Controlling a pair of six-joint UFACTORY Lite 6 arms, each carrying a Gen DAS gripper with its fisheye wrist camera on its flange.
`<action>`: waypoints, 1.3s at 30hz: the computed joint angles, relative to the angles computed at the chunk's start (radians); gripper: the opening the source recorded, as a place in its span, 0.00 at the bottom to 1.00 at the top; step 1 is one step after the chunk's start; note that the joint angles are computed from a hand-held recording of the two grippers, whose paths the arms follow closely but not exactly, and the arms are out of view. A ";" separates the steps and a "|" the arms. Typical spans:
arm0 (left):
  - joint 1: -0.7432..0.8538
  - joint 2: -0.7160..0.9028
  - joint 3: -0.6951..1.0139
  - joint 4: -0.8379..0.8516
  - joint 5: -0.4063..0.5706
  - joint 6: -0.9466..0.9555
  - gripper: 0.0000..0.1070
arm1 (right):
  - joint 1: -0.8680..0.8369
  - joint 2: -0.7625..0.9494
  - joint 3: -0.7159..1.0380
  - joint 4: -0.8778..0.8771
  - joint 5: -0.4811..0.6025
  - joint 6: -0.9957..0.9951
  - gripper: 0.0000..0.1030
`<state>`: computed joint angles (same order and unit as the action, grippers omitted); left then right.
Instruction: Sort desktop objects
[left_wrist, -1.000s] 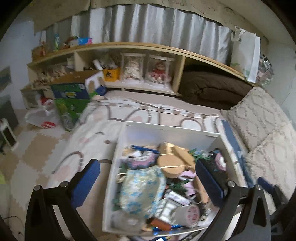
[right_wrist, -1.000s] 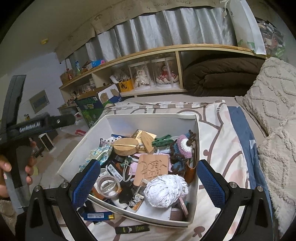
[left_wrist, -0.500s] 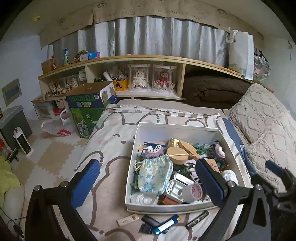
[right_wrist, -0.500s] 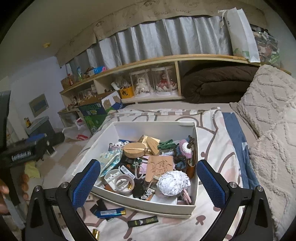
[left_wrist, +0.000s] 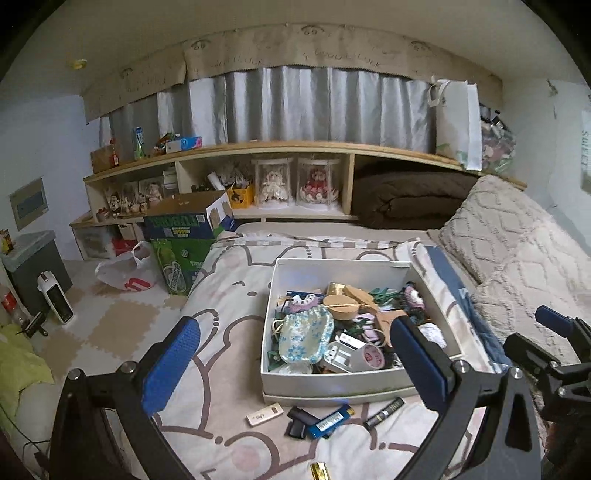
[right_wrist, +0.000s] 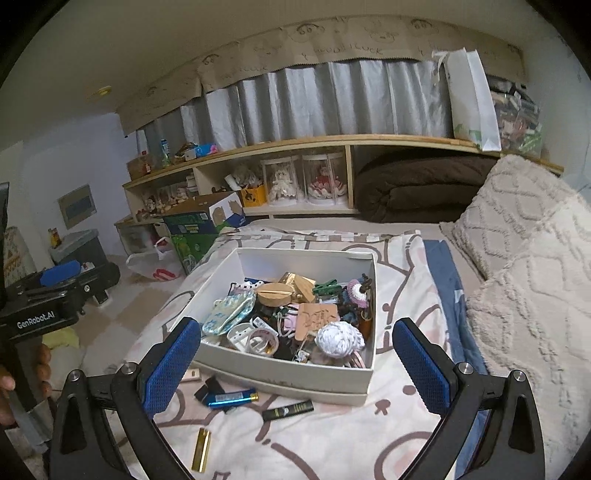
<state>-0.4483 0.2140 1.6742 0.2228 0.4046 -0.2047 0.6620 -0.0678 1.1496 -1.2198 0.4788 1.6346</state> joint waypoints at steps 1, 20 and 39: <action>-0.002 -0.035 -0.037 0.010 -0.008 -0.009 0.96 | 0.018 -0.017 -0.009 0.004 0.022 -0.005 1.00; -0.052 -0.484 -0.521 0.210 -0.043 -0.167 0.96 | 0.343 -0.206 -0.148 0.020 0.380 0.073 1.00; -0.024 -0.649 -0.708 -0.018 -0.050 0.021 0.96 | 0.503 -0.236 -0.221 0.049 0.536 0.177 1.00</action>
<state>-0.4726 -0.4348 0.9659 0.2047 0.3550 -0.1836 1.1648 -0.3041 0.9284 -1.1709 1.0144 1.8117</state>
